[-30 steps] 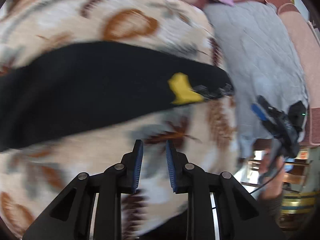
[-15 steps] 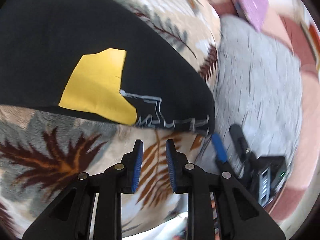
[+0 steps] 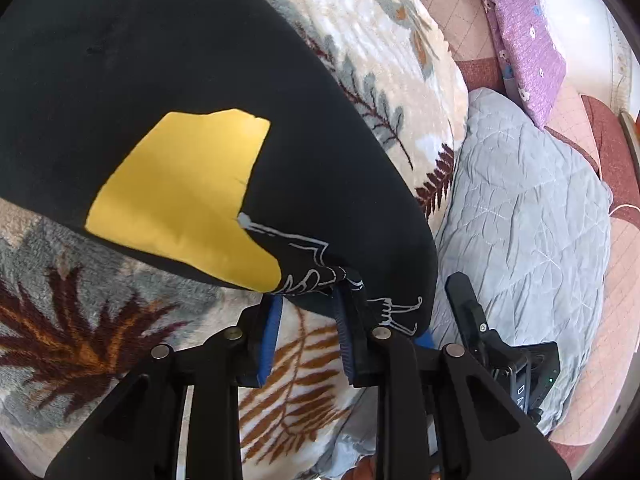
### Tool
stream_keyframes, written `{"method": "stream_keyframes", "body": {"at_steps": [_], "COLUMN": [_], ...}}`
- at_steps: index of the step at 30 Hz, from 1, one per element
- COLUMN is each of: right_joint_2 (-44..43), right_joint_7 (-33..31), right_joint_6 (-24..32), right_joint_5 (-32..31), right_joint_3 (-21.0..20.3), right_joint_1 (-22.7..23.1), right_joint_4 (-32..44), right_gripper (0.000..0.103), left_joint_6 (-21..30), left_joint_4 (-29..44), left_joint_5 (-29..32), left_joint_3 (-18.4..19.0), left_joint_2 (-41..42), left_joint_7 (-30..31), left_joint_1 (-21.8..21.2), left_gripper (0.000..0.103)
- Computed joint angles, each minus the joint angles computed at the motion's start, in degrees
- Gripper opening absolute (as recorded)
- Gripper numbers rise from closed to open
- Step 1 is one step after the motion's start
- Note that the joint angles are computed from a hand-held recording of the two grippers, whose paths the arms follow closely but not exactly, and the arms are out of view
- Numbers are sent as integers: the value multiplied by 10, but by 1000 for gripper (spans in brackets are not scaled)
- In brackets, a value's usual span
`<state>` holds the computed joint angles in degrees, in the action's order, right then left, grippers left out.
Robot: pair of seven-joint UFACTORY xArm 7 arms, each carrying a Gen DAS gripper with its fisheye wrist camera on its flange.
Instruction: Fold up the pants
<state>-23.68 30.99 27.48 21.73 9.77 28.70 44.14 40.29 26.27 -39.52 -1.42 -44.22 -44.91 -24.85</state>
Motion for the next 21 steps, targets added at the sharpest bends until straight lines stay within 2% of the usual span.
{"method": "stream_keyframes", "body": {"at_steps": [4,9,13,21], "right_joint_2": [17,47,68,70], "right_joint_7": [-29,-74,-144,-148], "right_joint_6": [-8,-8,-12,0], "right_joint_5": [44,102,189,202], "right_joint_3": [-22,-35,-47,-24], "right_joint_1": [19,32,50,24], "right_joint_4": [-1,10,21,25], "right_gripper": [75,75,73,71], "left_joint_6": [-21,-8,-19,-47], "left_joint_4": [-20,-48,-34,-25], "left_joint_5": [-21,-44,-12,10], "left_joint_3": [9,21,-2,-8], "left_joint_2": [-12,-59,-54,-12], "left_joint_7": [12,1,-16,-40], "left_joint_1": [-9,-14,1,2], "left_gripper": [22,22,23,23]}}
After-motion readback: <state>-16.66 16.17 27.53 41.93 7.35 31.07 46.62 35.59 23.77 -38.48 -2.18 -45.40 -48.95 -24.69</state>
